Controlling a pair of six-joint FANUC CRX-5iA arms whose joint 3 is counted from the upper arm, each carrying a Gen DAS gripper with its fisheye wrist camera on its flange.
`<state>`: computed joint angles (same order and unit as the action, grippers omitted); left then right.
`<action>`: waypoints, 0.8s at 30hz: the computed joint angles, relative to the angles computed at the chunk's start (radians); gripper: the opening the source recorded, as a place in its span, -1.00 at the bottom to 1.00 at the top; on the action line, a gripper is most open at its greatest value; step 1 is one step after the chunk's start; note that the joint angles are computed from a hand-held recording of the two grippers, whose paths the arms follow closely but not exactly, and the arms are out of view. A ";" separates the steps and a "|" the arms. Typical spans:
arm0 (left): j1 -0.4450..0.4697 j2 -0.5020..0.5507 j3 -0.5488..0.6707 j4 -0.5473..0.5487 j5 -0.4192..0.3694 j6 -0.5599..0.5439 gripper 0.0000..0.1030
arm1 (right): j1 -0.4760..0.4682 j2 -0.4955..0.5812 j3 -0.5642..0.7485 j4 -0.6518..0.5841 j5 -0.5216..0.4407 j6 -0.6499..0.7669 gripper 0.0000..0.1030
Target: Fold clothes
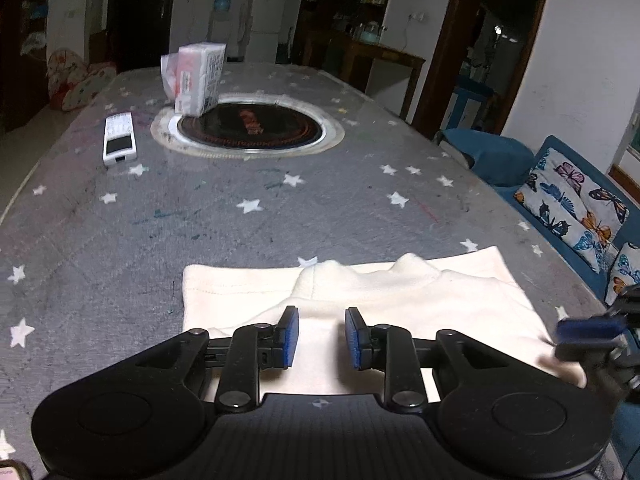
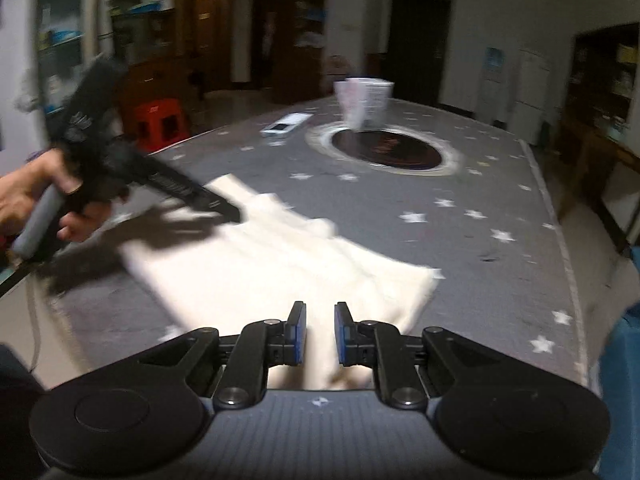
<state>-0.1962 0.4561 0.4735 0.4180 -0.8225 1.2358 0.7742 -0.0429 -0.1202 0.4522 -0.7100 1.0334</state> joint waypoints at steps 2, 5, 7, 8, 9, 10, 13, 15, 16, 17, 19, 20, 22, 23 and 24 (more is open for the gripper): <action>0.004 -0.035 -0.049 0.028 0.019 -0.036 -0.46 | 0.007 0.009 0.004 -0.010 -0.025 0.012 -0.75; 0.011 -0.096 -0.134 0.082 0.041 -0.107 -0.46 | 0.004 0.012 0.007 -0.029 -0.055 -0.002 -0.75; 0.016 -0.137 -0.190 0.115 0.048 -0.157 -0.46 | 0.006 0.008 0.008 -0.019 -0.053 -0.002 -0.75; 0.018 -0.155 -0.217 0.135 0.050 -0.181 -0.46 | 0.007 0.005 0.009 -0.013 -0.052 -0.002 -0.75; 0.019 -0.171 -0.243 0.162 0.049 -0.206 -0.46 | 0.008 0.003 0.008 -0.008 -0.042 -0.001 -0.75; 0.020 -0.184 -0.266 0.185 0.048 -0.227 -0.46 | 0.008 0.004 0.008 -0.006 -0.027 0.000 -0.75; 0.019 -0.199 -0.300 0.213 0.042 -0.248 -0.46 | 0.002 0.019 0.029 -0.044 0.004 0.033 -0.75; 0.022 -0.194 -0.293 0.184 0.032 -0.214 -0.46 | -0.003 0.039 0.054 -0.092 0.002 0.069 -0.75; 0.024 -0.189 -0.286 0.166 0.025 -0.192 -0.46 | -0.003 0.048 0.059 -0.099 -0.005 0.074 -0.75; 0.028 -0.186 -0.283 0.151 0.023 -0.176 -0.46 | -0.003 0.055 0.062 -0.101 -0.012 0.075 -0.75; 0.035 -0.182 -0.274 0.112 0.016 -0.136 -0.46 | -0.005 0.056 0.062 -0.100 -0.020 0.064 -0.75; 0.042 -0.183 -0.280 0.130 0.010 -0.139 -0.46 | -0.007 0.056 0.062 -0.099 -0.024 0.058 -0.75; 0.048 -0.184 -0.284 0.151 0.012 -0.148 -0.46 | -0.008 0.054 0.064 -0.093 -0.031 0.050 -0.75; 0.049 -0.185 -0.284 0.157 0.017 -0.154 -0.46 | -0.007 0.054 0.065 -0.083 -0.032 0.049 -0.75; 0.049 -0.185 -0.283 0.161 0.022 -0.159 -0.46 | -0.006 0.055 0.066 -0.075 -0.030 0.048 -0.75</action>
<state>-0.1475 0.2710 0.1904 0.5788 -0.8004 1.0771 0.7680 0.0122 -0.0540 0.3776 -0.7401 1.0813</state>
